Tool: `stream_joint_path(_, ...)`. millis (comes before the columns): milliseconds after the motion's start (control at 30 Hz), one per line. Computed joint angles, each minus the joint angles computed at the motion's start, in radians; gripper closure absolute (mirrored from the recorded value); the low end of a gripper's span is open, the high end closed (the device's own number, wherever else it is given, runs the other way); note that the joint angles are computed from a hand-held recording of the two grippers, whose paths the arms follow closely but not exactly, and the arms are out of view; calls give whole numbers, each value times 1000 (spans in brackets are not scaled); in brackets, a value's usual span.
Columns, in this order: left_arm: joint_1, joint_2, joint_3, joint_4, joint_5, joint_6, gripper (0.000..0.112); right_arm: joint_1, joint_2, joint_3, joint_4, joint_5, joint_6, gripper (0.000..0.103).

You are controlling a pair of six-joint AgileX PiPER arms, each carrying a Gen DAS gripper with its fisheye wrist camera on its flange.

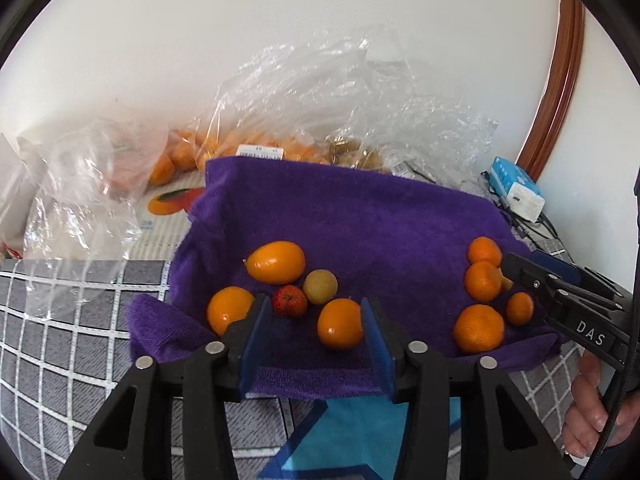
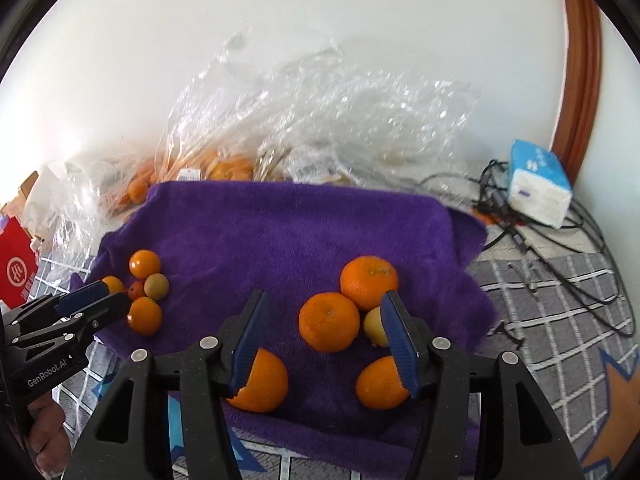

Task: Organize fruits

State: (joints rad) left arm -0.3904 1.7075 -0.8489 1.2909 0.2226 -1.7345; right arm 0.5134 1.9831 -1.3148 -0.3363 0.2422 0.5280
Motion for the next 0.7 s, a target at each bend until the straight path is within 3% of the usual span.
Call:
stream_joint_path(133,-47,-105,50,-95,57,73,58,26,-112,93,-182,22,211,42)
stream_joint_path(300,-170,-255,122,-164,195,62,46,57,-263,212,-298,107,369,41)
stream_joint_path(533,-486,-430,189,-209,517,-19,32,94,-522,406,-298,209,429,40)
stream_joint_path(567,-530,-445,188,-219,560,-25,30,101,-554,432,-304,216,441,37)
stream_joint_path(633,-626,-469,185,-228,661,-55,26,112,-628,492,-307,212,455,19)
stream_joint_path(700,-721,-476,172,-243,770,-89,20,137,-709,553,-363,227,532,13)
